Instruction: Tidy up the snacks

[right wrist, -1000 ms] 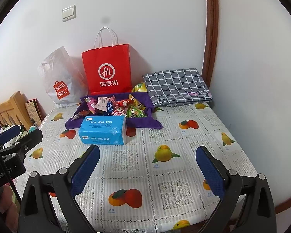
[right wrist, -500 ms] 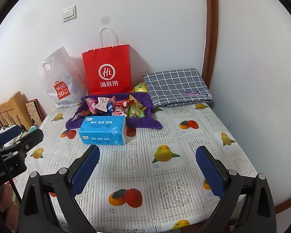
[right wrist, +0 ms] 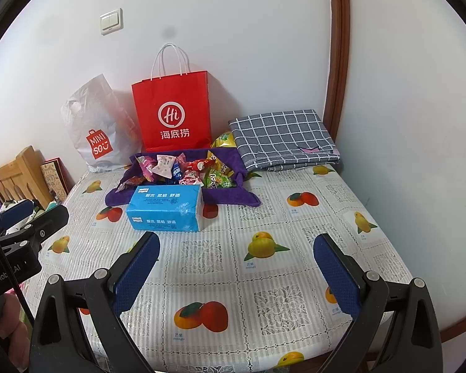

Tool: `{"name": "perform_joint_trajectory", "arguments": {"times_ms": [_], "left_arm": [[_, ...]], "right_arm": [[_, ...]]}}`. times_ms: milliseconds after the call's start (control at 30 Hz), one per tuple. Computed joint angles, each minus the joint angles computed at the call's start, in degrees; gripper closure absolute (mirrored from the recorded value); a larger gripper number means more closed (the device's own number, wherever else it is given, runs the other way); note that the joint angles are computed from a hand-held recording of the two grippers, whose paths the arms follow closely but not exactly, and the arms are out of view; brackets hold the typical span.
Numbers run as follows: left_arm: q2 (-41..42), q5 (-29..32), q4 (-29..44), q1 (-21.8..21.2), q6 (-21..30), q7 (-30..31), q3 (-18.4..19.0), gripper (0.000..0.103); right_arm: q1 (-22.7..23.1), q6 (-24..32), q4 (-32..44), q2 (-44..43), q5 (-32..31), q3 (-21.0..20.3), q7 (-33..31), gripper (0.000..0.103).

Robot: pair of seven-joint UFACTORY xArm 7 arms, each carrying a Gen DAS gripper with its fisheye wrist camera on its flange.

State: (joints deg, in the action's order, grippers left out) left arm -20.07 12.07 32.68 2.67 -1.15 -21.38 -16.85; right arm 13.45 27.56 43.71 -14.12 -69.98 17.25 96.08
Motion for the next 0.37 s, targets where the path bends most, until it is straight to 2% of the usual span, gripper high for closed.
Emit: {"name": "perform_joint_trajectory", "arguments": {"times_ms": [300,367], "left_arm": [[-0.1,0.0,-0.3,0.0,-0.3,0.1,0.2,0.016],[-0.1,0.4,-0.6,1.1,-1.3,-0.1,-0.6,0.016]], "right_arm": [[0.1,0.1,0.0,0.0,-0.3,0.1,0.2,0.005],[0.1,0.1,0.1,0.1,-0.7,0.1,0.5,0.005]]}}
